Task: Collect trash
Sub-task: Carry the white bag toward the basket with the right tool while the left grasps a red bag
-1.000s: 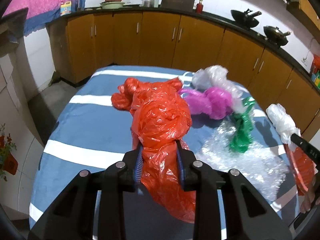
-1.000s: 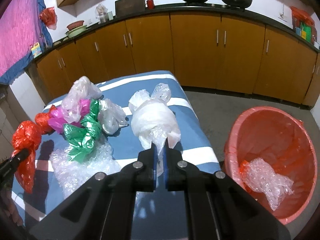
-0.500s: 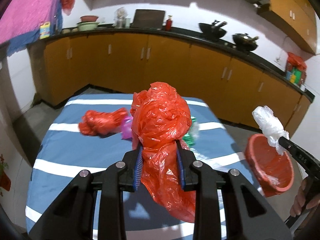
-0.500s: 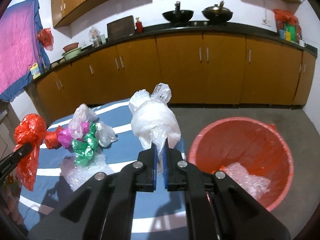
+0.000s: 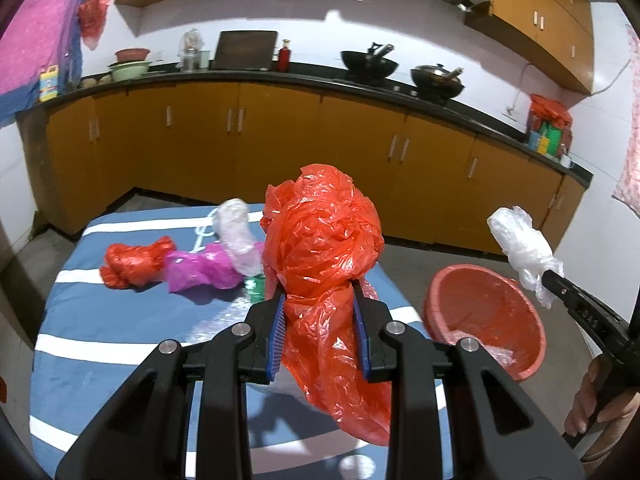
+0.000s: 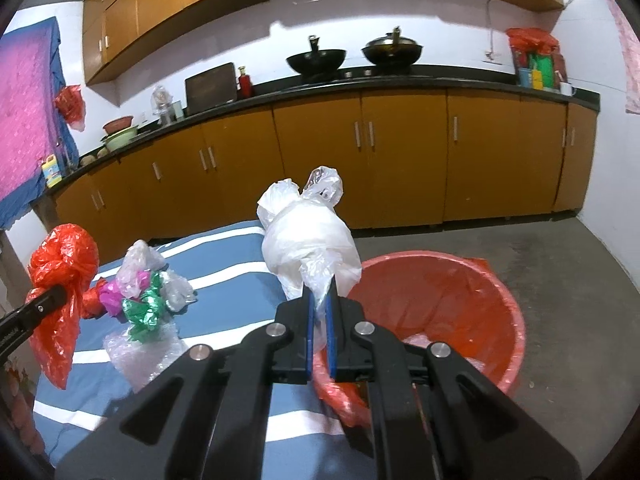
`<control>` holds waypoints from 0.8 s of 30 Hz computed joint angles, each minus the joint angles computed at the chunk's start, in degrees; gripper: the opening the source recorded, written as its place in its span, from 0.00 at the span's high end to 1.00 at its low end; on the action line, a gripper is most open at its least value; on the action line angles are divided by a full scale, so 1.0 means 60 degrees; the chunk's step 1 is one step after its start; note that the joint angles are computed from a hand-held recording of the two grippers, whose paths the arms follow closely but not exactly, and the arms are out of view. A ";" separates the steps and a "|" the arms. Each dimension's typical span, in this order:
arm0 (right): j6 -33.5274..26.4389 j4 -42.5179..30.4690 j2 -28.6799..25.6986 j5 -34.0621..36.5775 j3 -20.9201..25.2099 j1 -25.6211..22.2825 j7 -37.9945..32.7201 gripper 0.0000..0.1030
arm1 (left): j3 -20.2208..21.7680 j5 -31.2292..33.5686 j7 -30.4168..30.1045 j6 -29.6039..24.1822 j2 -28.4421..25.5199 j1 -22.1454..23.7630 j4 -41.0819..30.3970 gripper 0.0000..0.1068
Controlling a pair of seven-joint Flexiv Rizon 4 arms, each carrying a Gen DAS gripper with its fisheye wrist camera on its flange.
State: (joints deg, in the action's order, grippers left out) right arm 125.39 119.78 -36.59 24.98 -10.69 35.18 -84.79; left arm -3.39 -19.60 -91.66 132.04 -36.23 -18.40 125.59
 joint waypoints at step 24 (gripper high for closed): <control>0.0492 0.0498 -0.0019 0.0326 0.0126 -0.0868 0.0184 0.94 | -0.0463 0.0468 0.0214 -0.0824 -0.0494 -0.0543 -0.1241 0.73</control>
State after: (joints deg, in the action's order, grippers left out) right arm 128.34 122.76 -36.70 26.94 -9.94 29.97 -83.69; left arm -6.17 -16.80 -90.37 127.10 -39.19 -21.66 118.15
